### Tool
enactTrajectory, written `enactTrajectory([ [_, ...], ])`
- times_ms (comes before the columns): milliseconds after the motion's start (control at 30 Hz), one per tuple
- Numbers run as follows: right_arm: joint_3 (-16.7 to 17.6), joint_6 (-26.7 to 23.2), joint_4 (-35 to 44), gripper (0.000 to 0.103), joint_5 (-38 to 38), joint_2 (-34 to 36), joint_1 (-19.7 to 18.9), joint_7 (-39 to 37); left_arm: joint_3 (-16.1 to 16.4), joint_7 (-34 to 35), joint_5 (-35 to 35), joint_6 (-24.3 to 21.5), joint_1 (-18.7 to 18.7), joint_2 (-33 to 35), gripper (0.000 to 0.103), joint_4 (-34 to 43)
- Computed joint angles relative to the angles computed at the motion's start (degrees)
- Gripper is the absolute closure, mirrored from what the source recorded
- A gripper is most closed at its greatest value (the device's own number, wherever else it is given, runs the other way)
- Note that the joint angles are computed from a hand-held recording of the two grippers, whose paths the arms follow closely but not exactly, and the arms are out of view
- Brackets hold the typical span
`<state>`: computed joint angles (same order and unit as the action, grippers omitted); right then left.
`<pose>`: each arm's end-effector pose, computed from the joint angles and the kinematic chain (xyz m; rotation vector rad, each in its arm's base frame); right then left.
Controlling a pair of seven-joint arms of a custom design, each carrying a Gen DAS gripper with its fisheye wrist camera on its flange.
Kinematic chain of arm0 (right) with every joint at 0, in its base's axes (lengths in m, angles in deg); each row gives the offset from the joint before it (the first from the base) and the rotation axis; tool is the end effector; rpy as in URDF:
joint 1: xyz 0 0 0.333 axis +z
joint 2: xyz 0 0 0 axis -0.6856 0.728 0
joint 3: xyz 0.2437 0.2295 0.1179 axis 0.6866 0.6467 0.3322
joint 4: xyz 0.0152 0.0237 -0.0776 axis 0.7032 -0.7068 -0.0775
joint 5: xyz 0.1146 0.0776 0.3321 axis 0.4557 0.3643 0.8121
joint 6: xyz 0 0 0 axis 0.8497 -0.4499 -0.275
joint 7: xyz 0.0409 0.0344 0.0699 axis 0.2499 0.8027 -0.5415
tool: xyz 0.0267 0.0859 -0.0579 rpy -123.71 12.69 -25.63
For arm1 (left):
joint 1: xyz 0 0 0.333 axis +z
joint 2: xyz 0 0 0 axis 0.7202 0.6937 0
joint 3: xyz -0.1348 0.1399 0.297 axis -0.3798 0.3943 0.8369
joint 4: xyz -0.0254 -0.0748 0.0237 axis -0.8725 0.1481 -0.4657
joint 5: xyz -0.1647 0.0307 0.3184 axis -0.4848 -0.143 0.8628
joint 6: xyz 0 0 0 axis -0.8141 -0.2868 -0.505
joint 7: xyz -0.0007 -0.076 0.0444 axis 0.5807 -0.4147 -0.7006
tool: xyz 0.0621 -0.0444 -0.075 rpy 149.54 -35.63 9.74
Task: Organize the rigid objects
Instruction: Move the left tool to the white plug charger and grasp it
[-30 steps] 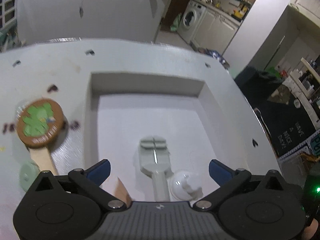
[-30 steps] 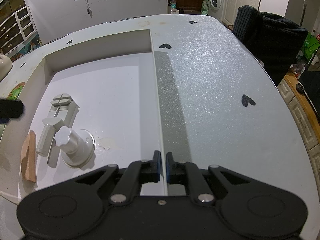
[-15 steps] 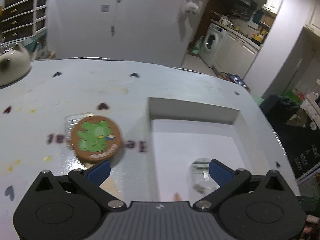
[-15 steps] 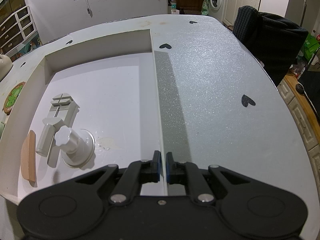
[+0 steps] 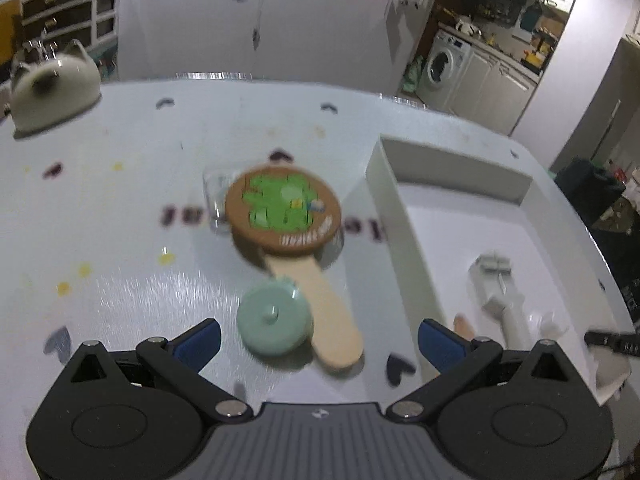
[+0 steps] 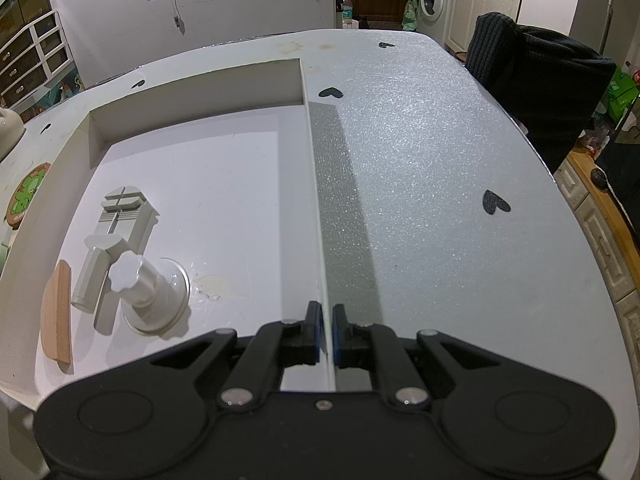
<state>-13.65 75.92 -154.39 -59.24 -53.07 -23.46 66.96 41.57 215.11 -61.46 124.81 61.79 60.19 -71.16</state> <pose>0.5846 0.1544 0.3847 -1.6206 2.1534 -0.6006 0.6779 0.0437 0.4006 -1.7452 2.1291 -0.9062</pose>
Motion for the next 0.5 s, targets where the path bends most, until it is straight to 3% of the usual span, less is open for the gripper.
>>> enactTrajectory([
  [167,0.0,-0.3,0.1,0.095,-0.1,0.0,0.1,0.0,-3.7,6.4,-5.3,-2.6,4.1,1.6,0.000,0.4],
  [300,0.1,-0.3,0.1,0.095,-0.1,0.0,0.0,-0.1,-2.6,7.4,-7.6,-7.1,4.0,2.3,0.002,1.6],
  [500,0.0,-0.3,0.1,0.095,-0.2,0.0,0.1,0.1,-1.2,11.5,-12.0,-11.4,3.8,0.8,0.020,0.6],
])
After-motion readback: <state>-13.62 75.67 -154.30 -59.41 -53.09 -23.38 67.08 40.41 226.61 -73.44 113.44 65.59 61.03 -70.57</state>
